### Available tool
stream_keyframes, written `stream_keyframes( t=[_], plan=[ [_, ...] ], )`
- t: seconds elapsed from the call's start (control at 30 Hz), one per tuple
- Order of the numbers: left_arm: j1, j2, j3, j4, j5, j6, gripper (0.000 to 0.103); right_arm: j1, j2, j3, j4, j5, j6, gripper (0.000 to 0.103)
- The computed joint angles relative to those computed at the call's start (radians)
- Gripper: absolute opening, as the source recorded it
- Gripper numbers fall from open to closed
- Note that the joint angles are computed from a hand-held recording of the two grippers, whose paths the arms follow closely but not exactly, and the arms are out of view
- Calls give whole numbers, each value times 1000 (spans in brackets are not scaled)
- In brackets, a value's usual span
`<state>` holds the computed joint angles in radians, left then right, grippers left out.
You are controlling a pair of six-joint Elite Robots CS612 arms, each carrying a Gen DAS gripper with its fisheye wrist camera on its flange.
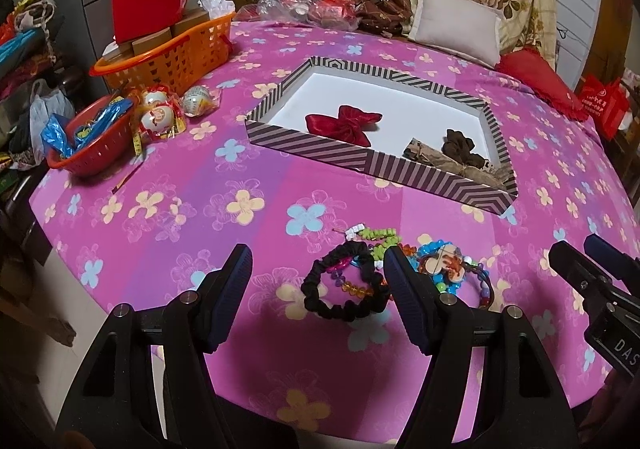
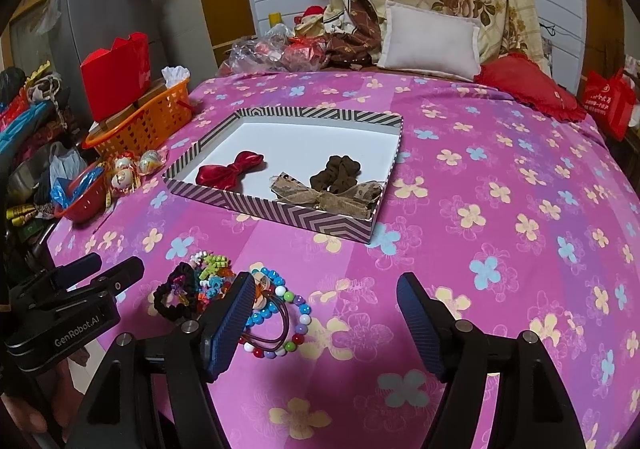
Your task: Organize jewelry
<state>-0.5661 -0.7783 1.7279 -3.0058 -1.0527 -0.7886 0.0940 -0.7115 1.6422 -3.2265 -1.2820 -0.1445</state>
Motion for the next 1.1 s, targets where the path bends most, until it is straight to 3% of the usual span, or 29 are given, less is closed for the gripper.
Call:
stream_keyframes(
  t=[0.57, 1.1],
  plan=[
    [0, 3, -1, 2, -2, -1, 68, 2, 1, -3, 19, -3, -4, 71],
    [23, -10, 40, 10, -16, -44, 68, 4, 7, -13, 55, -20, -12, 71]
  ],
)
